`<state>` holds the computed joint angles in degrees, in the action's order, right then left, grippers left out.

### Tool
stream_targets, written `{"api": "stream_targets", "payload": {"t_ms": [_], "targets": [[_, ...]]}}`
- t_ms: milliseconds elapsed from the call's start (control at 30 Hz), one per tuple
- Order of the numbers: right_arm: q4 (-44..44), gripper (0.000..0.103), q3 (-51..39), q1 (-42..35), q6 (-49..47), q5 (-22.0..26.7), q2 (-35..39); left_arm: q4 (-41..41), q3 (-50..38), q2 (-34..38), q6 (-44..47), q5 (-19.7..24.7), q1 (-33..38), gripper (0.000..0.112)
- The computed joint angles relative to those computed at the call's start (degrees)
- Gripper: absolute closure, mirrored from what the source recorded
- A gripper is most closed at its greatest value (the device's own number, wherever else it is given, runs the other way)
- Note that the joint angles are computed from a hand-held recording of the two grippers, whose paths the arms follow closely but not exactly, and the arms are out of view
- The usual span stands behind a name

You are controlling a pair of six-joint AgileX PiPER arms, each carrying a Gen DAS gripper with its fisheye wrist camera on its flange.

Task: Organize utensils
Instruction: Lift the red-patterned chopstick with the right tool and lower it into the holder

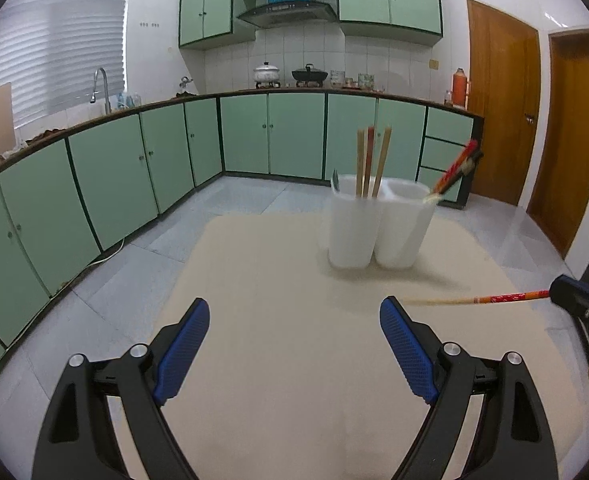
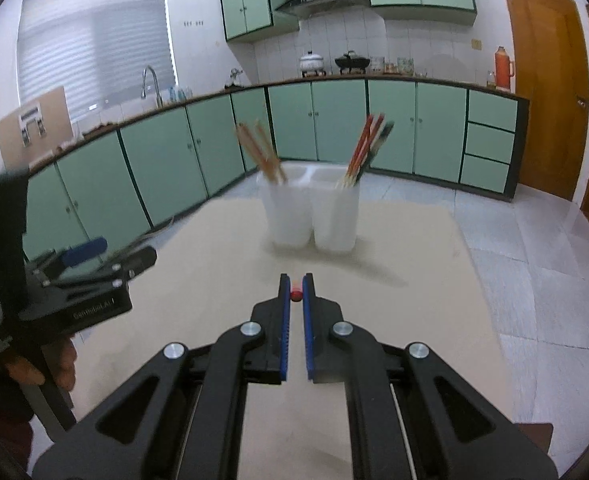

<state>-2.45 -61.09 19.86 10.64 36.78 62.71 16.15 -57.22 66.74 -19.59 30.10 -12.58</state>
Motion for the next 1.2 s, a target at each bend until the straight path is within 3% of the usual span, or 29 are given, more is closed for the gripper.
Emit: {"api": "stream_targets", "payload": {"t_ms": [233, 633, 1033, 1200], "targets": [[12.0, 0.098, -13.3, -8.3, -14.1, 5.6, 6.3, -1.2, -11.1, 5.3, 0.6, 5.8, -1.1, 0.027], [17.3, 0.098, -36.0, -11.2, -19.9, 11.1, 16.5, -1.5, -22.0, 10.1, 2.4, 8.3, -1.6, 0.027], [13.0, 0.098, -61.9, -11.1, -18.2, 18.1, 30.1, -2.0, -40.3, 20.0, 4.3, 11.5, 0.0, 0.027], [9.8, 0.098, -67.2, -10.3, -17.4, 18.7, 34.9, -3.0, -46.7, 24.8, 5.5, 13.1, -0.1, 0.027]]}}
